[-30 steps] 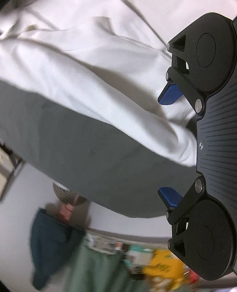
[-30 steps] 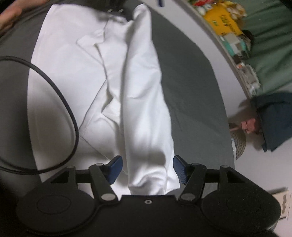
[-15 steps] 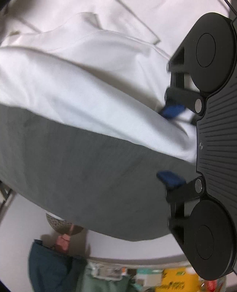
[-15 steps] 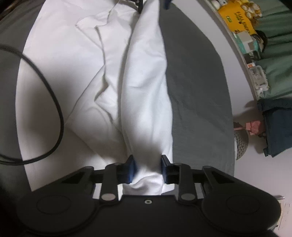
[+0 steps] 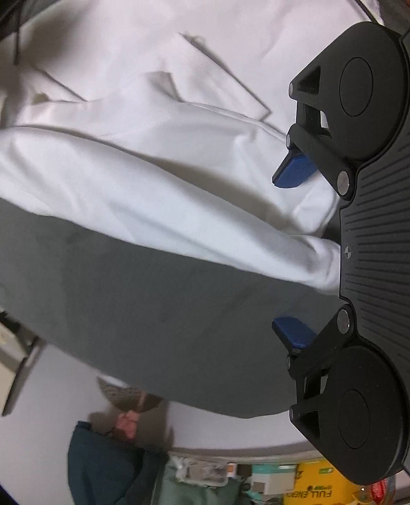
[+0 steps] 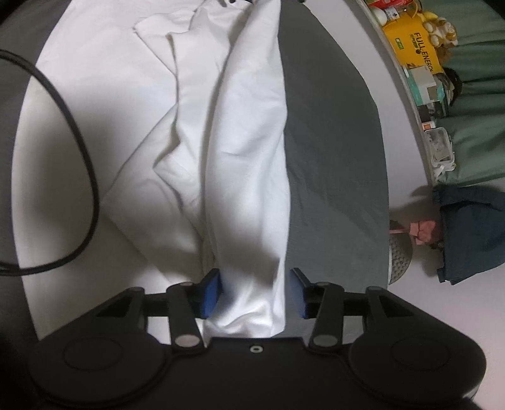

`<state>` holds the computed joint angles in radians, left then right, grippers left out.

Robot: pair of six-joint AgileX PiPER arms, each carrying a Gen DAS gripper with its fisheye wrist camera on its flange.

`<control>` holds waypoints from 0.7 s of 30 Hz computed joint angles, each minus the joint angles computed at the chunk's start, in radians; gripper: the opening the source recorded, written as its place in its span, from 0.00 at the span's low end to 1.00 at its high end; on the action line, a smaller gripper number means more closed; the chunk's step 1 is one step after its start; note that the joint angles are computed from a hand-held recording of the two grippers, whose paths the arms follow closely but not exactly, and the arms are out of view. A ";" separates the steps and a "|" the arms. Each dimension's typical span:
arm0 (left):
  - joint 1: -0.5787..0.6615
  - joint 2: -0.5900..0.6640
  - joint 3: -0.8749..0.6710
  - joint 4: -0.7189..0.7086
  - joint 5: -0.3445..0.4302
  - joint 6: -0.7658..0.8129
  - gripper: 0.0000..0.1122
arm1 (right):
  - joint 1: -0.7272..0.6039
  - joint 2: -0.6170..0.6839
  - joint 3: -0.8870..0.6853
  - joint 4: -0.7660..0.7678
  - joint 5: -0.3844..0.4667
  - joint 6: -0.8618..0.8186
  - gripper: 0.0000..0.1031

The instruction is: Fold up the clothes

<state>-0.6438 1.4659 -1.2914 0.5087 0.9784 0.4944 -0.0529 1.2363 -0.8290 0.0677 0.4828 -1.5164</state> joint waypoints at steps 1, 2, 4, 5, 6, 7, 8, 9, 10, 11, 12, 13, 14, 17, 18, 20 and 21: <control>-0.001 -0.010 0.008 -0.003 -0.012 -0.008 0.80 | -0.002 -0.003 0.008 0.009 -0.004 -0.009 0.44; 0.005 -0.004 0.001 -0.011 -0.018 -0.012 0.80 | -0.001 -0.002 0.012 0.002 -0.012 -0.004 0.44; 0.013 -0.002 0.004 -0.005 -0.037 -0.024 0.79 | 0.008 -0.005 0.033 -0.042 -0.040 0.018 0.44; 0.013 0.000 0.007 -0.002 -0.044 -0.029 0.79 | 0.012 -0.008 0.046 -0.063 -0.057 0.026 0.44; 0.023 0.005 0.015 0.004 -0.065 -0.027 0.79 | 0.016 -0.012 0.059 -0.087 -0.074 0.037 0.44; 0.018 0.008 0.021 0.027 -0.076 -0.041 0.79 | 0.013 -0.012 0.059 -0.075 -0.072 0.022 0.45; 0.020 0.023 0.014 0.043 -0.079 -0.048 0.75 | 0.008 -0.011 0.057 -0.056 -0.069 0.003 0.45; 0.022 0.038 0.006 0.060 -0.080 -0.055 0.61 | 0.005 -0.007 0.053 -0.047 -0.068 -0.003 0.44; 0.022 0.051 0.002 0.073 -0.074 -0.066 0.54 | 0.004 0.001 0.048 -0.053 -0.070 0.007 0.44; 0.015 0.058 0.002 0.090 -0.061 -0.089 0.44 | 0.002 0.009 0.037 -0.055 -0.059 0.012 0.40; -0.019 0.030 0.034 0.107 -0.030 -0.131 0.35 | -0.005 0.021 0.021 -0.035 -0.041 0.003 0.29; -0.020 0.040 0.026 0.113 -0.024 -0.137 0.33 | -0.009 0.026 0.010 -0.027 -0.029 0.009 0.25; -0.024 0.039 0.026 0.115 -0.018 -0.145 0.28 | -0.017 0.027 0.002 -0.002 -0.029 -0.003 0.20; -0.037 0.015 0.043 0.142 -0.022 -0.198 0.23 | -0.050 0.038 -0.042 0.087 -0.018 -0.026 0.12; -0.035 0.009 0.046 0.154 -0.030 -0.222 0.21 | -0.060 0.044 -0.062 0.115 -0.012 -0.027 0.11; -0.029 -0.005 0.046 0.163 -0.047 -0.256 0.20 | -0.085 0.063 -0.109 0.171 -0.010 -0.033 0.10; -0.024 -0.013 0.043 0.160 -0.054 -0.264 0.19 | -0.093 0.082 -0.147 0.179 0.009 -0.019 0.10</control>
